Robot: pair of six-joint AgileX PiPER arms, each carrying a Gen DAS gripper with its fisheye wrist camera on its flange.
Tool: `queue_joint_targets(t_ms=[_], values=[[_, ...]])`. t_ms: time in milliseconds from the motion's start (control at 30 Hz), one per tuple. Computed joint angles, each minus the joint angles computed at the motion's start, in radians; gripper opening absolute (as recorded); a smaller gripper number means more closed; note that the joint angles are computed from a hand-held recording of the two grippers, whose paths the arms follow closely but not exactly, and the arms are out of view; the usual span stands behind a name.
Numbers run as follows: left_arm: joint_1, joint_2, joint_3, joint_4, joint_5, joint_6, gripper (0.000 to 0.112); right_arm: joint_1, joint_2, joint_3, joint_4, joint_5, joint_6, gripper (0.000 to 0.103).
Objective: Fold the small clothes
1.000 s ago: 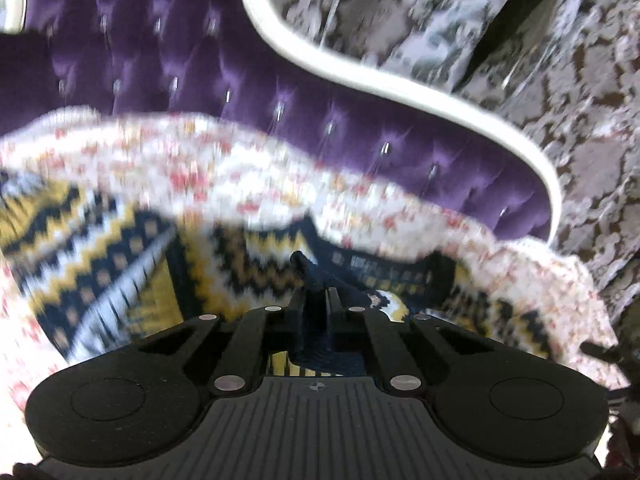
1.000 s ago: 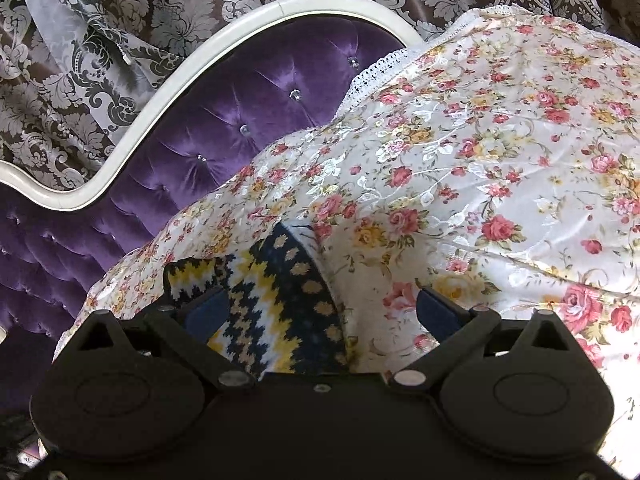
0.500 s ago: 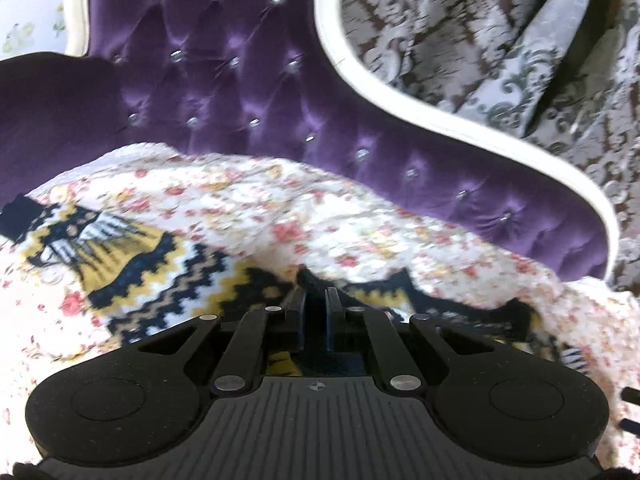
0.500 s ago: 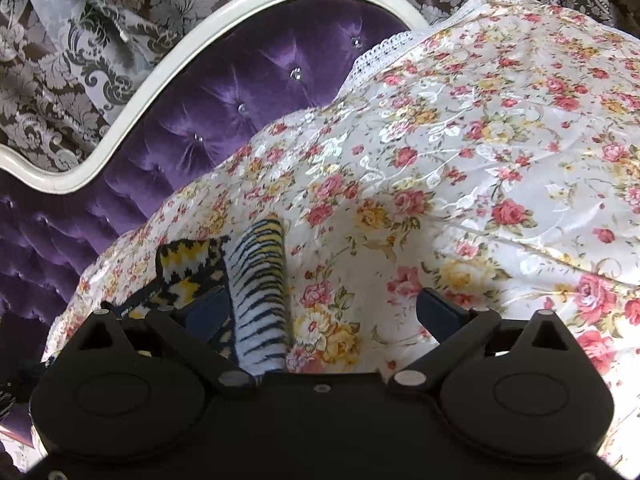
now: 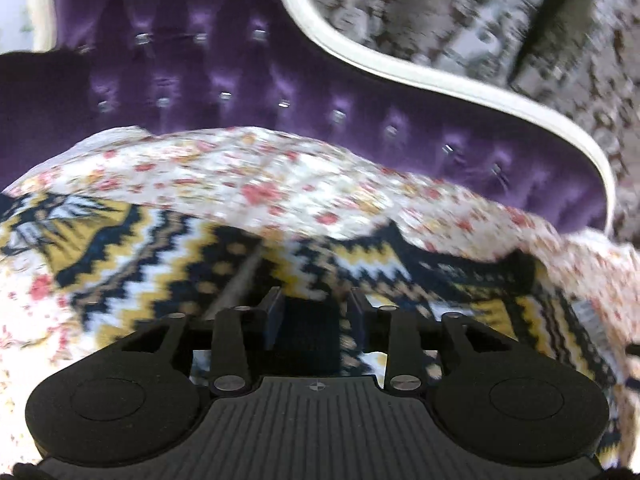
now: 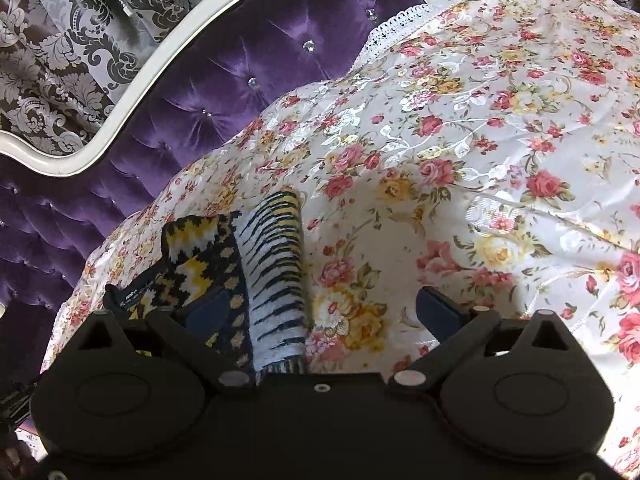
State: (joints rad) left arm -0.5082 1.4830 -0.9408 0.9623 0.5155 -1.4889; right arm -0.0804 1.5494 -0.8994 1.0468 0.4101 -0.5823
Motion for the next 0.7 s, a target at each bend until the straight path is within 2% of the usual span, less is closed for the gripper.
queue_joint_targets(t_ms=[100,200,267,367,433,500,567,600,667,700], values=[[-0.026,0.05,-0.014,0.021,0.001,-0.008,0.034,-0.01,0.006,0.003,0.067,0.012,-0.066,0.1],[-0.018,0.103,-0.027,-0.045,-0.007,0.047,0.033,-0.035,0.015,0.011,0.165,0.044,-0.139,0.099],[-0.051,0.125,-0.026,0.038,0.044,0.018,0.034,-0.058,0.023,0.016,0.237,0.08,-0.195,0.085],[-0.094,0.153,-0.032,0.105,0.103,0.016,0.035,-0.072,0.042,0.014,0.282,0.125,-0.223,0.082],[-0.095,0.148,-0.018,0.123,0.097,-0.026,0.035,-0.066,0.046,0.016,0.312,0.131,-0.252,0.081],[-0.083,0.138,-0.007,0.122,0.078,-0.035,0.035,-0.074,0.061,0.016,0.365,0.178,-0.299,0.076],[-0.076,0.13,-0.001,0.116,0.067,-0.026,0.035,-0.1,0.102,0.012,0.434,0.282,-0.343,0.063],[-0.073,0.127,0.0,0.109,0.063,-0.017,0.036,-0.11,0.123,0.012,0.47,0.332,-0.365,0.059],[-0.069,0.131,-0.009,0.094,0.059,-0.003,0.035,-0.104,0.114,0.041,0.564,0.347,-0.45,0.036],[-0.068,0.13,-0.01,0.088,0.059,0.001,0.035,-0.089,0.083,0.058,0.602,0.322,-0.519,0.034]])
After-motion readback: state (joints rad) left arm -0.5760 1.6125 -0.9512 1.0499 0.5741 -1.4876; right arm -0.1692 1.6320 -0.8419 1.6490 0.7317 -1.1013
